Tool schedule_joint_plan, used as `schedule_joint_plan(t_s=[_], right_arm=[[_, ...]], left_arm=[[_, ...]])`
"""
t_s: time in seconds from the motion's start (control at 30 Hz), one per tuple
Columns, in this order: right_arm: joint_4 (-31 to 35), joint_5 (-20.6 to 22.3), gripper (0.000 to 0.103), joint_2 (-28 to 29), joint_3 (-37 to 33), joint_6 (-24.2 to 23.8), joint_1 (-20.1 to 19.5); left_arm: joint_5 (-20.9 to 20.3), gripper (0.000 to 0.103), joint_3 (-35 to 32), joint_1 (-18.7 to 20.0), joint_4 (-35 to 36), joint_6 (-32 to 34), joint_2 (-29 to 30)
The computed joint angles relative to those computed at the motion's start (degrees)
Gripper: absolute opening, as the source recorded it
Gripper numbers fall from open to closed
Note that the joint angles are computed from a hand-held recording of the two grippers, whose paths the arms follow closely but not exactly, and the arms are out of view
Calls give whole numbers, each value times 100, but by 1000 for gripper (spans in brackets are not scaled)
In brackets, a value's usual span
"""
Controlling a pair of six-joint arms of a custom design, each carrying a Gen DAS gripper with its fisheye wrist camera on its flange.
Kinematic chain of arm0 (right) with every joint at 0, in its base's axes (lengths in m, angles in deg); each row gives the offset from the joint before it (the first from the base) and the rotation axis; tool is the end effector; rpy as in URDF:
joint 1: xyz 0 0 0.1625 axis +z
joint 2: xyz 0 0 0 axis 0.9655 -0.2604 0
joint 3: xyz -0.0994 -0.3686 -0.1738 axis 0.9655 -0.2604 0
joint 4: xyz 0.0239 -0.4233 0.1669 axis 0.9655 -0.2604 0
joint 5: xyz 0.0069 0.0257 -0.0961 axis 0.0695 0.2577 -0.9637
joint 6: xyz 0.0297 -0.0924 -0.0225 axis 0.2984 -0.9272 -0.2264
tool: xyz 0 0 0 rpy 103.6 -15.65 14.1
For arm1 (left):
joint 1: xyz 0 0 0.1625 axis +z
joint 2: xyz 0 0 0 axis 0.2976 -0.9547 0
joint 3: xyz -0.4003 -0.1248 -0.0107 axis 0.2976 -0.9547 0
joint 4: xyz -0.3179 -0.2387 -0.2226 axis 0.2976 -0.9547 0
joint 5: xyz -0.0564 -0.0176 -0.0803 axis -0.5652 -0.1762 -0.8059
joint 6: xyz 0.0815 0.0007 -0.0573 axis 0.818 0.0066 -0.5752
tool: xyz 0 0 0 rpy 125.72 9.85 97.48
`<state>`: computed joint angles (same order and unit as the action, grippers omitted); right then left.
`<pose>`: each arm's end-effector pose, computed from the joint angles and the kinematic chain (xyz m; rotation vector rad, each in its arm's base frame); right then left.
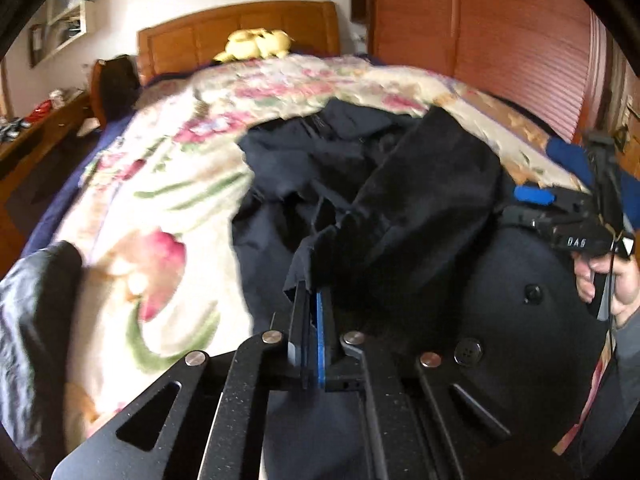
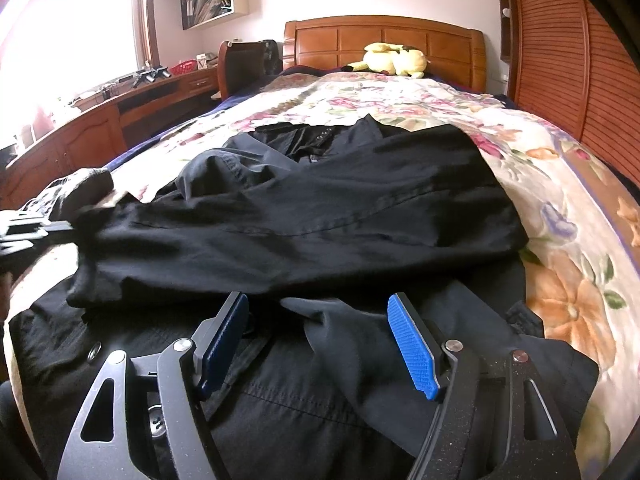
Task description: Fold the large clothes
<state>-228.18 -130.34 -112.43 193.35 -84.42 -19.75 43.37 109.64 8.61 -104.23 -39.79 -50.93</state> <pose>-0.0833 -0.4060 0.2062 1.0587 -2.3427 0.8810 -0.2360 -0.3559 -0.0221 0.5250 2.2250 -0.8945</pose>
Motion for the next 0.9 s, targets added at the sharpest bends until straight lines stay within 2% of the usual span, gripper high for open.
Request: schedule_joint_plan(t_s=[0.13, 0.23, 0.3, 0.37, 0.4, 0.43, 0.47, 0.5, 0.53, 0.6, 0.8, 0.9], right_arm=[[66, 111, 74, -96, 24, -15, -56], [67, 192, 74, -130, 49, -15, -97], [21, 211, 74, -123, 77, -44, -114], [-49, 208, 74, -99, 95, -66, -122], [-77, 213, 74, -93, 106, -80, -124], [-99, 216, 74, -86, 117, -96, -127], [-122, 206, 74, -74, 126, -110, -123], [-136, 194, 74, -70, 135, -117, -116], [-150, 178, 74, -57, 134, -131, -107], [-190, 143, 74, -36, 136, -138, -78], [-182, 116, 74, -29, 137, -234, -58], [-218, 102, 74, -27, 159, -316, -63]], left_arm=[[208, 3, 51, -45, 899, -595, -176], [223, 3, 146, -93, 1092, -884, -169], [239, 5, 286, -227, 963, -923, -142], [282, 22, 341, -353, 1167, -1160, -137], [267, 33, 400, -420, 1118, -1245, -128], [245, 39, 436, -450, 982, -1224, -102], [199, 41, 486, -494, 868, -1226, -88], [170, 47, 498, -513, 994, -1328, -117], [159, 60, 507, -559, 1361, -1623, -178], [80, 69, 506, -553, 1679, -1897, -213], [-254, 71, 584, -642, 2284, -2524, -306], [-425, 72, 621, -678, 2347, -2704, -244]])
